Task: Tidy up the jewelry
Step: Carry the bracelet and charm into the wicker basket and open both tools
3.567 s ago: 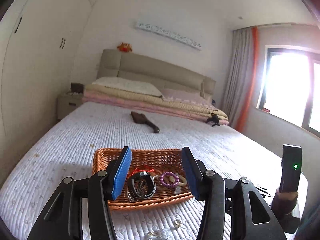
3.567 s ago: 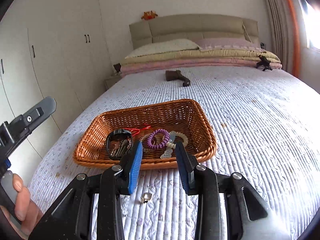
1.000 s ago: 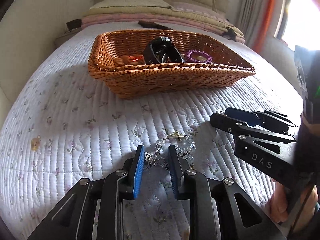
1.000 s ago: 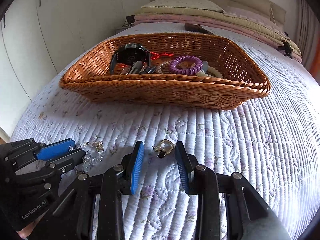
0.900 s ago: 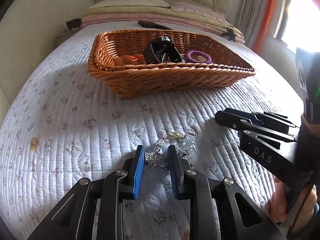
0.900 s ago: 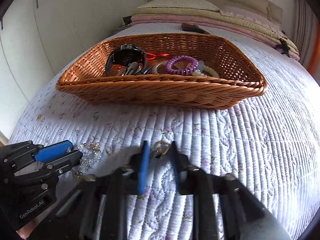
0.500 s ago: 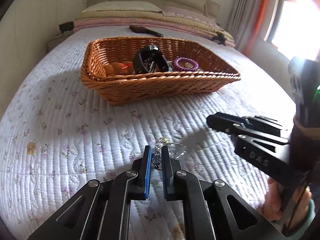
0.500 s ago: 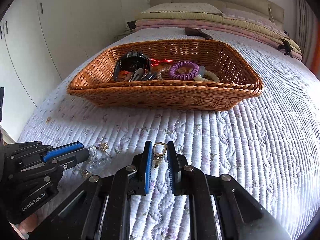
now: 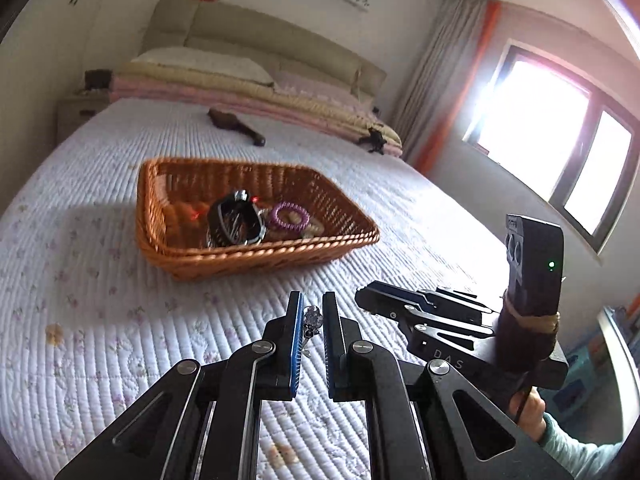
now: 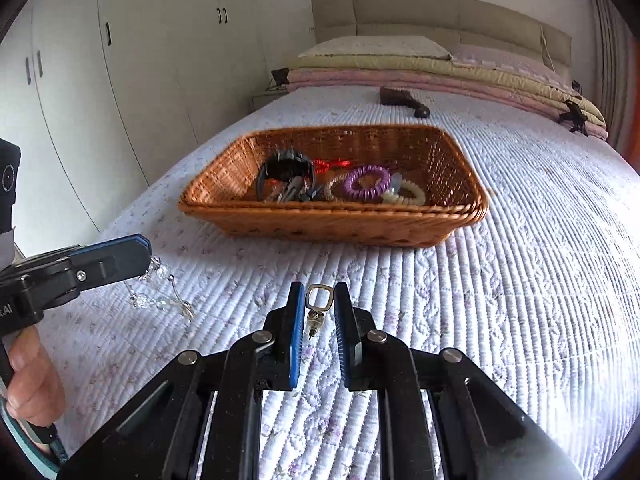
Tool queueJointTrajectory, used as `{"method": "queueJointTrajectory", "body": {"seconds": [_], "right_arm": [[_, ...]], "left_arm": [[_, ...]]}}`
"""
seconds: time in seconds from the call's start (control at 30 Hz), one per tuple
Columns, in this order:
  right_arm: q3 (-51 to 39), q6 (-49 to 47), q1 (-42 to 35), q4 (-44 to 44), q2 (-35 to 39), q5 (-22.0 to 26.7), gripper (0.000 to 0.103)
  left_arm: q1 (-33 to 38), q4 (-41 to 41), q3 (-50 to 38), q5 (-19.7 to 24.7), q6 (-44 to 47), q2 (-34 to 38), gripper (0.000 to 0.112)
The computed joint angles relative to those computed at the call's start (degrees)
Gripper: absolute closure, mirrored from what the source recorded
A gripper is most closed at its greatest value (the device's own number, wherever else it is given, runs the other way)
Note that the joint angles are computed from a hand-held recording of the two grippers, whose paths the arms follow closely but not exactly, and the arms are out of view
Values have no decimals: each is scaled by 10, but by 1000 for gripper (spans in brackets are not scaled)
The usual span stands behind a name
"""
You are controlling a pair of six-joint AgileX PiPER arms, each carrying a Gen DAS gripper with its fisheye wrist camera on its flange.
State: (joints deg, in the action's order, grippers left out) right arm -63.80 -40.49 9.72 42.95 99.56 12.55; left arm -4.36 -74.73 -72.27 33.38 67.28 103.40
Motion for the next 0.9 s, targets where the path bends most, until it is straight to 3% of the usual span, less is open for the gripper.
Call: {"method": "queueJointTrajectory", "body": {"seconds": [0.1, 0.17, 0.27, 0.53, 0.63, 0.8, 0.9], "right_arm": [[3, -34, -11, 42, -25, 7, 86], [-9, -34, -19, 49, -34, 18, 86], [-47, 37, -24, -21, -30, 28, 86], [-249, 236, -32, -245, 74, 89, 86], [-345, 228, -46, -236, 134, 138, 86], [-485, 272, -51, -264, 239, 201, 86], [-560, 278, -54, -259, 299, 250, 86]], "left_arm": [[-19, 0, 4, -36, 0, -27, 103], [-40, 71, -12, -74, -65, -41, 103], [-64, 198, -59, -103, -190, -45, 103], [-73, 448, -282, -77, -466, 59, 103], [-70, 544, -373, -62, -568, 132, 103], [-59, 642, -589, 26, -699, 305, 103], [-57, 682, -662, 68, -739, 369, 103]]}}
